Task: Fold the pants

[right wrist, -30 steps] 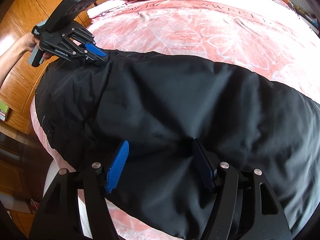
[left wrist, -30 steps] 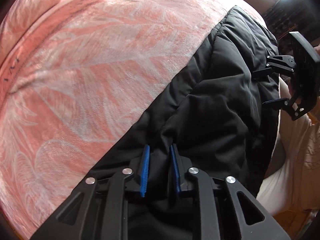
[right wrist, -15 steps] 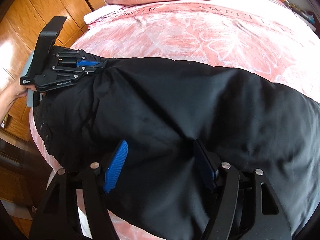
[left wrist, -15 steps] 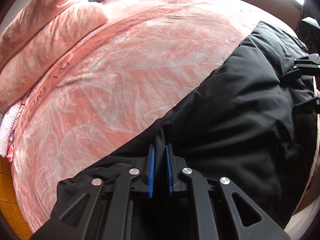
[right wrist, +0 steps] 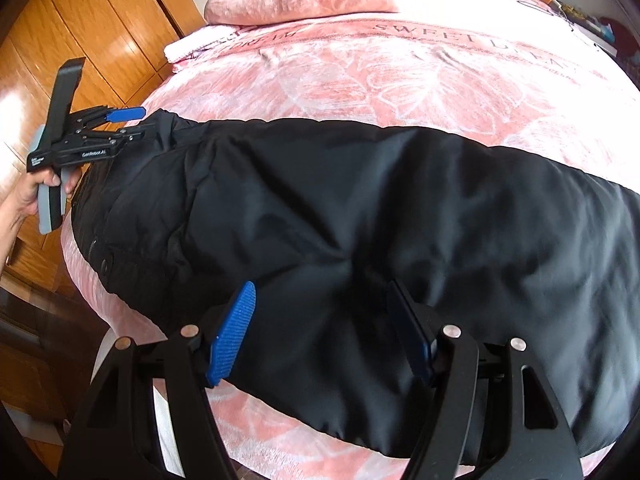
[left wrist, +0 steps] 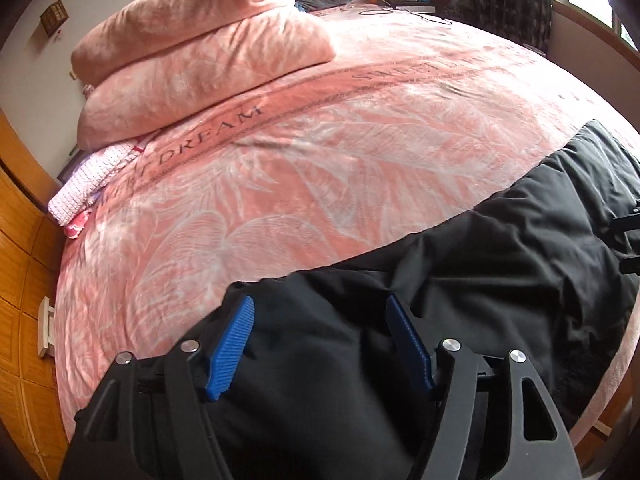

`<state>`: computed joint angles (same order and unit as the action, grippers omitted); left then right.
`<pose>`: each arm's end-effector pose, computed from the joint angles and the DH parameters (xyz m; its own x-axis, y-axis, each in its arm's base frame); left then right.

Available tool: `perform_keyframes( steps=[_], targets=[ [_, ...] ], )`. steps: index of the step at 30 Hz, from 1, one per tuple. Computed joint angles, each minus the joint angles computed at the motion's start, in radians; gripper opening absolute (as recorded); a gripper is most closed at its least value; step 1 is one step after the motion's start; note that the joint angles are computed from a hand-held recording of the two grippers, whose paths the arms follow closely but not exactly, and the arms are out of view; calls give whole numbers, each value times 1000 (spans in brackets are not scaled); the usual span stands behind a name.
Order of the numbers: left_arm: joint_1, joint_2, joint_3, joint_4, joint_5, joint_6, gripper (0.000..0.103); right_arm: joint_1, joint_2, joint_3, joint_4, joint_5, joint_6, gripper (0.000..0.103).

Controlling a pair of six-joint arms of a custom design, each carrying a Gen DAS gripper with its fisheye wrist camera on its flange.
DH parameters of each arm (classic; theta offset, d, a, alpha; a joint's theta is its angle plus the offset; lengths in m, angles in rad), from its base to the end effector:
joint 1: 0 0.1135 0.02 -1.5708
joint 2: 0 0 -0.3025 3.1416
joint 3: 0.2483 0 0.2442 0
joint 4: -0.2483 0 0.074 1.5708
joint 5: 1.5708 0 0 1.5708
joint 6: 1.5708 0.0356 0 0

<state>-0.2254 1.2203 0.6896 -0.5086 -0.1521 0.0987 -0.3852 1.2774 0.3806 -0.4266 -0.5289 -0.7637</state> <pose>0.2020 -0.0408 0.2354 -0.8218 0.2884 -0.4915 0.2282 0.9569 0.1799 0.1483 -0.0408 0.1540 -0.7941 -0.3223 -0.5152 -0.4698 0.8634 0.1840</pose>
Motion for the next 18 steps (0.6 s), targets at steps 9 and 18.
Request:
perform_keyframes(
  steps=[9, 18],
  targets=[
    [172, 267, 105, -22, 119, 158, 80, 124, -25, -20, 33, 9, 80, 68],
    [294, 234, 62, 16, 217, 125, 29, 368, 1, -65, 207, 136, 289, 69]
  ],
)
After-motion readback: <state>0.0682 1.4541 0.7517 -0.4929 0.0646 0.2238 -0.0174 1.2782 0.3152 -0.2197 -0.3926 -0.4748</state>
